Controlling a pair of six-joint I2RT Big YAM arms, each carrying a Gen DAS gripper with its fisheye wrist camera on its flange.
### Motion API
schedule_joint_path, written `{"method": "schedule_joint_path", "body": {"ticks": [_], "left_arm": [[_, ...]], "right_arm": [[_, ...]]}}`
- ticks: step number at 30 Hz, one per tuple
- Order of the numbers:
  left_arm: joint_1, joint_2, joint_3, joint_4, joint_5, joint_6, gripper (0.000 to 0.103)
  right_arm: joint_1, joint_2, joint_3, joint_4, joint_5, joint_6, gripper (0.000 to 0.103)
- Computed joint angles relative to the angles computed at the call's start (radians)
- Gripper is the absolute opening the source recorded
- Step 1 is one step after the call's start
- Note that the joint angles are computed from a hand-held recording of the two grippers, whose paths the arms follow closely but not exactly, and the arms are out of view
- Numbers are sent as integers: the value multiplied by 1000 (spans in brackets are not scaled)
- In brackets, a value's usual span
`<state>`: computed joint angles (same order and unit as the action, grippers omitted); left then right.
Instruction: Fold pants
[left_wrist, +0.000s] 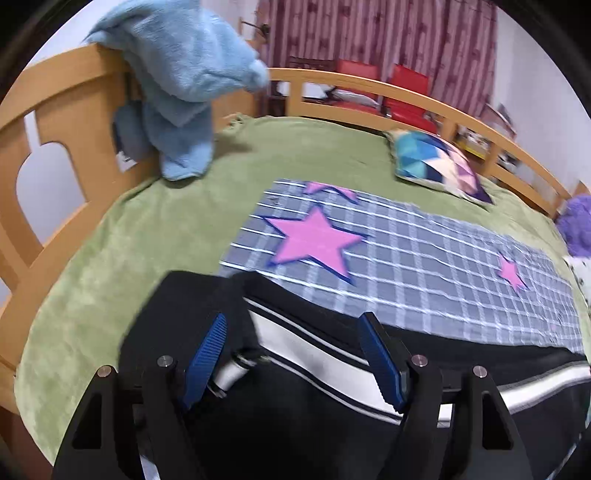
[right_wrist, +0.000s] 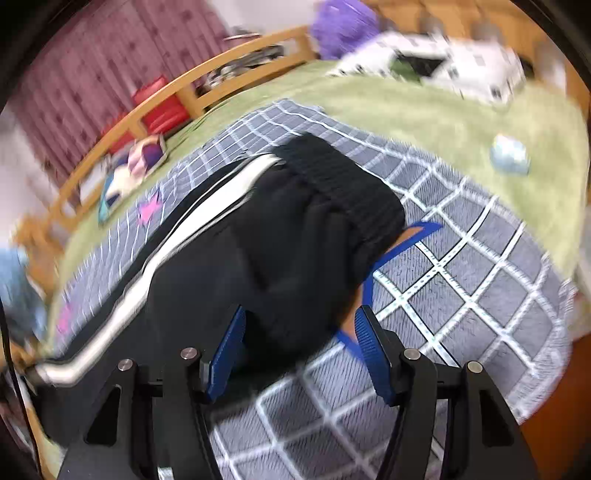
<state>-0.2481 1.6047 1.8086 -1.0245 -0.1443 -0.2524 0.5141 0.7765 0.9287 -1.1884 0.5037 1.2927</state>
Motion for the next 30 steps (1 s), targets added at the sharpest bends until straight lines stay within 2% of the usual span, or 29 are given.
{"method": "schedule_joint_path", "body": {"ticks": [2,4,7,8,10,12,13,14,15,16,17,18,19,20,21,22,23,25,26,27,28,30], "left_arm": [[-35,-22,-25,6,-20,10,73],[-70,-49,-65,13,-28,-12,74],[-107,-82,-127,4,39,-91,74],[-113,-86,-136,-2,53,-106,74],[-131,-96,-164,-12,87,-146,74],[-151,-98,-178,-27,98,-175,74],[-163,-98,-181,-34,94,-176,74],[-168,-100,-182,-38,88,-176,74],[-178,-108,-189,-38,74,-175,74],[-184,-117,-197,-37,63,-172,74],[-189,-125,-204,-39,55,-169,74],[-188,-128,-202,-45,52,-161,74],[-188,-136,-205,-49,47,-153,74],[-188,-148,-214,-48,40,-144,74],[-187,-159,-224,-45,29,-134,74],[-184,-168,-235,-41,23,-125,74],[-175,-172,-239,-44,26,-115,74],[-157,-171,-239,-56,34,-102,74],[-143,-179,-251,-58,38,-96,74],[-131,-186,-259,-56,42,-93,74],[-122,-196,-270,-52,42,-91,74],[-81,-230,-306,-32,37,-80,74]], "right_arm": [[-92,-39,-57,111,-72,-47,61],[-182,-46,-99,199,-148,-89,61],[-306,-39,-156,337,-278,-130,63],[-332,-32,-171,385,-297,-130,65],[-363,-4,-171,429,-319,-136,66],[-389,41,-140,422,-328,-163,55],[-409,58,-120,413,-344,-184,38],[-434,61,-108,417,-381,-214,32],[-464,67,-74,406,-423,-272,30],[-475,69,-34,378,-432,-330,28],[-484,60,20,351,-427,-424,28],[-482,48,59,341,-396,-503,27],[-463,26,83,340,-331,-560,27],[-445,10,97,330,-258,-593,28],[-443,11,108,300,-224,-617,29],[-474,12,97,274,-252,-622,36],[-515,17,76,249,-314,-600,41],[-585,43,26,194,-445,-542,43],[-599,64,-2,157,-472,-522,43],[-581,67,-25,134,-436,-507,44],[-558,46,-49,146,-411,-499,44],[-472,4,-50,108,-316,-465,46]]}}
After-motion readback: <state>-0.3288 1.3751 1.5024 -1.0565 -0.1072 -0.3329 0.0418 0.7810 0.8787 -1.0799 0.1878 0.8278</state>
